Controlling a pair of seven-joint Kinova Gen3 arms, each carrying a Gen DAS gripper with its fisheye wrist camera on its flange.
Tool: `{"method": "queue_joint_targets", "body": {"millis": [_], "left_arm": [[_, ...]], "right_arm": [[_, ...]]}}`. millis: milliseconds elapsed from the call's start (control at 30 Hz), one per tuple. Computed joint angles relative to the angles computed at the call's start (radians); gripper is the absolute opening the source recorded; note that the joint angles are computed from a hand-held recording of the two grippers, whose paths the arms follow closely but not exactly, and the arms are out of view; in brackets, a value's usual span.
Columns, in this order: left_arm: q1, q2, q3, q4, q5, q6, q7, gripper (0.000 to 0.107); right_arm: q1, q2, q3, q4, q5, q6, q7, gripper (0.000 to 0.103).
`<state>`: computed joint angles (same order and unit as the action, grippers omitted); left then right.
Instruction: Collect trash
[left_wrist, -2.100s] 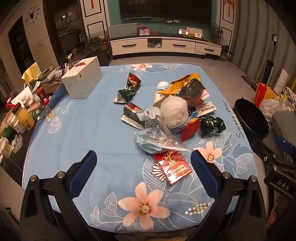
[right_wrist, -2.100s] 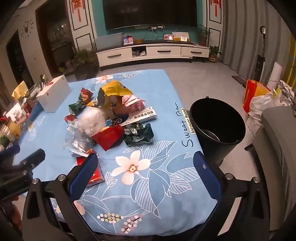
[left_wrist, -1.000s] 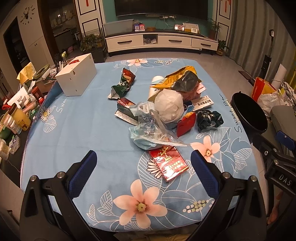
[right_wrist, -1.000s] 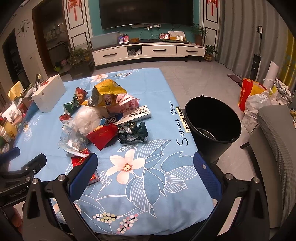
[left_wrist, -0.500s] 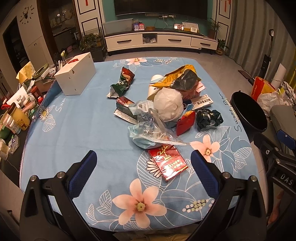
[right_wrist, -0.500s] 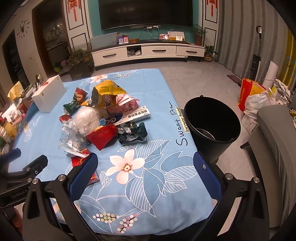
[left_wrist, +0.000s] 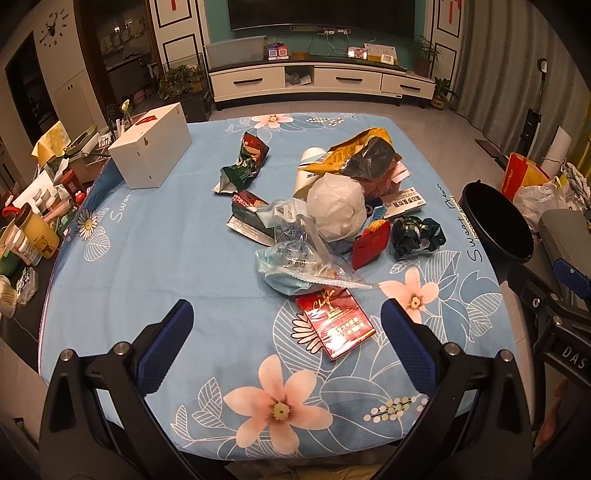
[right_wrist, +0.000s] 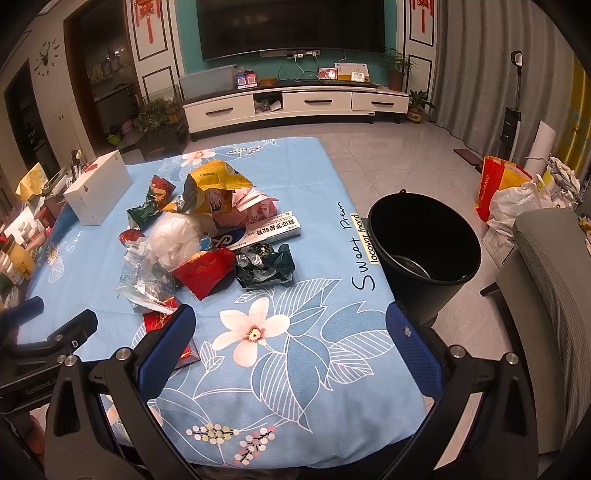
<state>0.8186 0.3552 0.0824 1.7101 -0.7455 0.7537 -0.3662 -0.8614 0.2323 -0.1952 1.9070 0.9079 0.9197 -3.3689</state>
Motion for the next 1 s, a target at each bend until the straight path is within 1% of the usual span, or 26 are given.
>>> {"method": "queue_joint_targets", "body": {"millis": [100, 167, 200, 500, 533, 567, 667, 733, 800, 867, 900, 933, 967, 1000], "left_arm": [[0.0, 0.0, 0.0, 0.0, 0.0, 0.0, 0.0, 0.101], [0.0, 0.001, 0.001, 0.0, 0.0, -0.001, 0.0, 0.101], [-0.001, 0.0, 0.001, 0.0, 0.001, 0.0, -0.001, 0.101], [-0.001, 0.0, 0.001, 0.0, 0.001, 0.0, 0.0, 0.101], [0.0, 0.0, 0.0, 0.0, 0.001, 0.0, 0.0, 0.101], [0.0, 0.001, 0.0, 0.0, 0.001, 0.0, 0.002, 0.101], [0.0, 0.001, 0.001, 0.001, 0.001, -0.002, 0.002, 0.101], [-0.005, 0.0, 0.0, 0.006, 0.007, -0.012, 0.004, 0.101], [-0.014, -0.003, 0.0, 0.013, 0.016, -0.027, 0.003, 0.101], [-0.023, -0.006, -0.004, 0.023, 0.027, -0.047, 0.011, 0.101], [-0.028, -0.01, -0.007, 0.033, 0.029, -0.065, 0.015, 0.101], [-0.026, -0.018, -0.022, 0.049, 0.032, -0.096, 0.02, 0.101], [-0.043, -0.026, -0.019, 0.071, 0.028, -0.136, 0.031, 0.101], [-0.079, -0.037, 0.002, 0.095, 0.033, -0.177, 0.033, 0.101]], "right_arm": [[0.011, 0.0, -0.013, 0.001, 0.004, 0.001, -0.004, 0.101], [0.049, 0.004, -0.06, 0.0, 0.015, 0.011, -0.012, 0.101], [0.057, 0.003, -0.068, 0.0, 0.017, 0.012, -0.014, 0.101], [0.047, 0.002, -0.058, 0.001, 0.014, 0.011, -0.012, 0.101], [0.055, 0.003, -0.069, 0.0, 0.017, 0.015, -0.015, 0.101], [0.053, 0.001, -0.064, 0.001, 0.016, 0.013, -0.014, 0.101], [0.005, -0.003, -0.007, 0.004, 0.004, 0.001, -0.005, 0.101], [0.002, -0.004, -0.001, 0.003, 0.0, 0.0, -0.003, 0.101], [-0.008, -0.008, 0.013, 0.006, -0.002, -0.005, -0.002, 0.101], [-0.037, -0.011, 0.053, 0.01, -0.012, -0.014, -0.001, 0.101], [-0.033, -0.015, 0.054, 0.02, -0.006, -0.026, -0.013, 0.101], [-0.011, -0.025, 0.037, 0.042, 0.014, -0.054, -0.037, 0.101], [0.03, -0.038, 0.003, 0.07, 0.048, -0.095, -0.073, 0.101], [0.077, -0.048, -0.037, 0.097, 0.081, -0.136, -0.114, 0.101]]}}
